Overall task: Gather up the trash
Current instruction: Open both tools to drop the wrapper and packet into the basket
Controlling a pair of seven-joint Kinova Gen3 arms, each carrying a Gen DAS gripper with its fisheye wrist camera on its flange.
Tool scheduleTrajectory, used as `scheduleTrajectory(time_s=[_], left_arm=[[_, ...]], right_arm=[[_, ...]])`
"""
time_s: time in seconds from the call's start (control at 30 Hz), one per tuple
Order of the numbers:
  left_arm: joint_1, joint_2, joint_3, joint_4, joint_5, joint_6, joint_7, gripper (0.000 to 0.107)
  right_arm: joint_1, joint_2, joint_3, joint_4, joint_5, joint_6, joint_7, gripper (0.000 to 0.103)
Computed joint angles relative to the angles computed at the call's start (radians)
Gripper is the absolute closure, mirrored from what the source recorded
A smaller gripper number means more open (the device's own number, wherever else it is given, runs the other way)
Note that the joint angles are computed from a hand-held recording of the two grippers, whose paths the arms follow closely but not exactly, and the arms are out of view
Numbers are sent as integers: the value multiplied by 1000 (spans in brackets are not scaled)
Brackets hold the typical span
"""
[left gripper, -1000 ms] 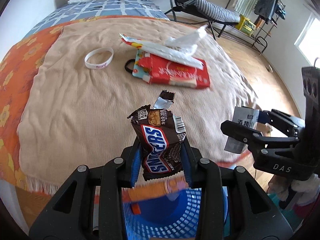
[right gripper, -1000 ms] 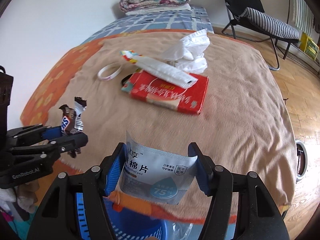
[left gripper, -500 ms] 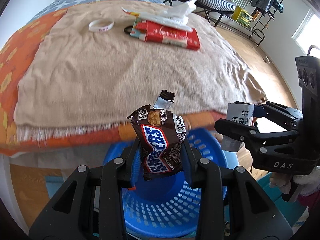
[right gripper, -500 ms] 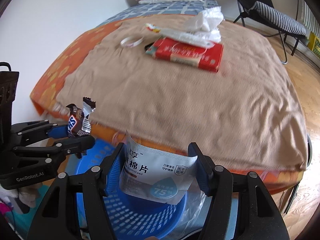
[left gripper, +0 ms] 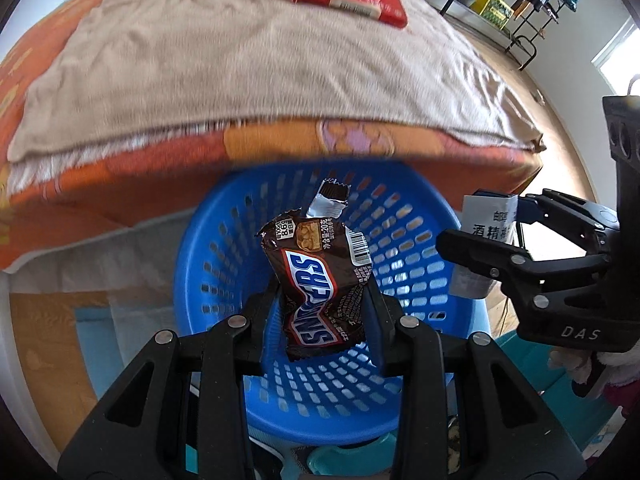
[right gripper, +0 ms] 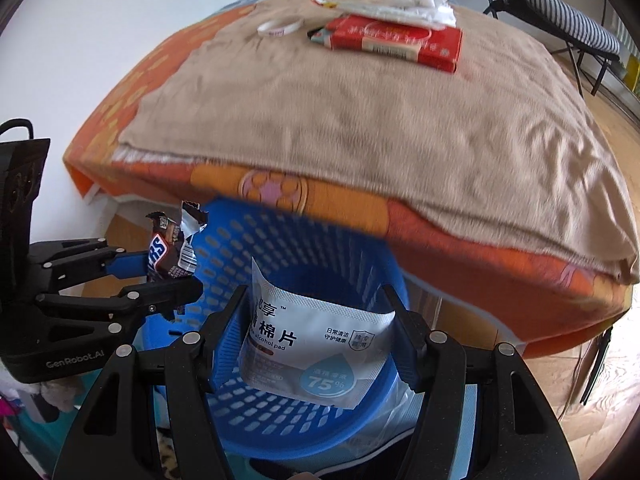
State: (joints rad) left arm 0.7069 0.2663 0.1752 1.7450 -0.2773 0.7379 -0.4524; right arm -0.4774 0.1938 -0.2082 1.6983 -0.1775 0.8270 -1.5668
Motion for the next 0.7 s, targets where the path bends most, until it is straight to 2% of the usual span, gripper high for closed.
scheduleTrajectory(time_s=[0.43,0.53,0.6,0.7], left_arm=[[-5,4,5,17,22,-5,-8,72],[-19,13,10,9,46,-5,-32,71],[-18,15,7,7,51,-4,-36,64],[-10,18,2,1,46,7,-32,63]], right_arm=[[-21,16,-3,2,17,0,-12,40],[-26,24,-3,-4,22,5,-19,33],[-31,26,-2,-5,31,5,-27,33],[-28,30,-2,-9,27,5,-30,30]])
